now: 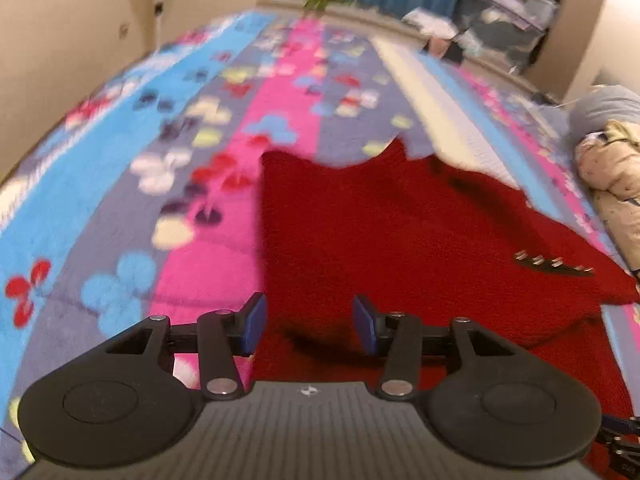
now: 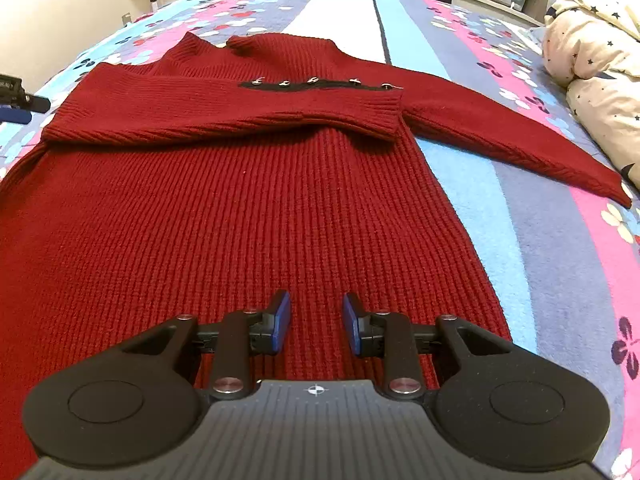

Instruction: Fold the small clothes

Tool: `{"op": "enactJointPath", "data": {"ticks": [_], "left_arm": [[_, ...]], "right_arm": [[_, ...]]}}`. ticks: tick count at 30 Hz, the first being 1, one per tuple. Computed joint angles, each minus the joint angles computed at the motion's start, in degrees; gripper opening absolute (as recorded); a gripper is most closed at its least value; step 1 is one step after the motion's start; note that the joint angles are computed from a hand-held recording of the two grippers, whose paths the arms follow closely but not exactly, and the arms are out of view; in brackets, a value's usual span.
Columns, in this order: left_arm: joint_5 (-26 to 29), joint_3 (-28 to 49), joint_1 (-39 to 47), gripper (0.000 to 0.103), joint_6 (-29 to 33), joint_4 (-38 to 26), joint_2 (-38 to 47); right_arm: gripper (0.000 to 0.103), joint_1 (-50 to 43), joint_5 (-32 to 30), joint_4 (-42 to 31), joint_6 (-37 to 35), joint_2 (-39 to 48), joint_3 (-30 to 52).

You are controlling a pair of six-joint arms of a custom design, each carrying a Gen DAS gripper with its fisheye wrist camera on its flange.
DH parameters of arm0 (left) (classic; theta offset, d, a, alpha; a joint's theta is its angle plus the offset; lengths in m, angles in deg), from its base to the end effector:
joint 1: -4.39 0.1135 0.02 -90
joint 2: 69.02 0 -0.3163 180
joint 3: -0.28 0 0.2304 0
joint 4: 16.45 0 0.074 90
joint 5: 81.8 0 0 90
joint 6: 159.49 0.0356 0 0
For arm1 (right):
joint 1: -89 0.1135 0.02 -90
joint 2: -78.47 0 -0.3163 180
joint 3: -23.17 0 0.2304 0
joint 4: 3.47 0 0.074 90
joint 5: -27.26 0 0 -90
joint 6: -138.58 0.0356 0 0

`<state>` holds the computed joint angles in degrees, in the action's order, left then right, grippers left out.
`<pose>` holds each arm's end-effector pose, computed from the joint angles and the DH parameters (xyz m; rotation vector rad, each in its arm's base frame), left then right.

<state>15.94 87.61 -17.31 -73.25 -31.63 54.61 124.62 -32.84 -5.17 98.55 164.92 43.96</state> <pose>0.4153 -0.1704 0.1550 0.4466 2.4519 -0.3562 0.1207 0.0646 0.1225 0.4450 2.4647 -0.1499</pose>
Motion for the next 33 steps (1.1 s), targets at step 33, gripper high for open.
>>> {"op": "enactJointPath", "data": {"ticks": [33], "left_arm": [[-2.35,2.61,-0.54,0.056,-2.69,-2.72,1.37]], "right_arm": [[0.031,-0.93,0.48,-0.1,-1.45,-0.38,0.73]]}}
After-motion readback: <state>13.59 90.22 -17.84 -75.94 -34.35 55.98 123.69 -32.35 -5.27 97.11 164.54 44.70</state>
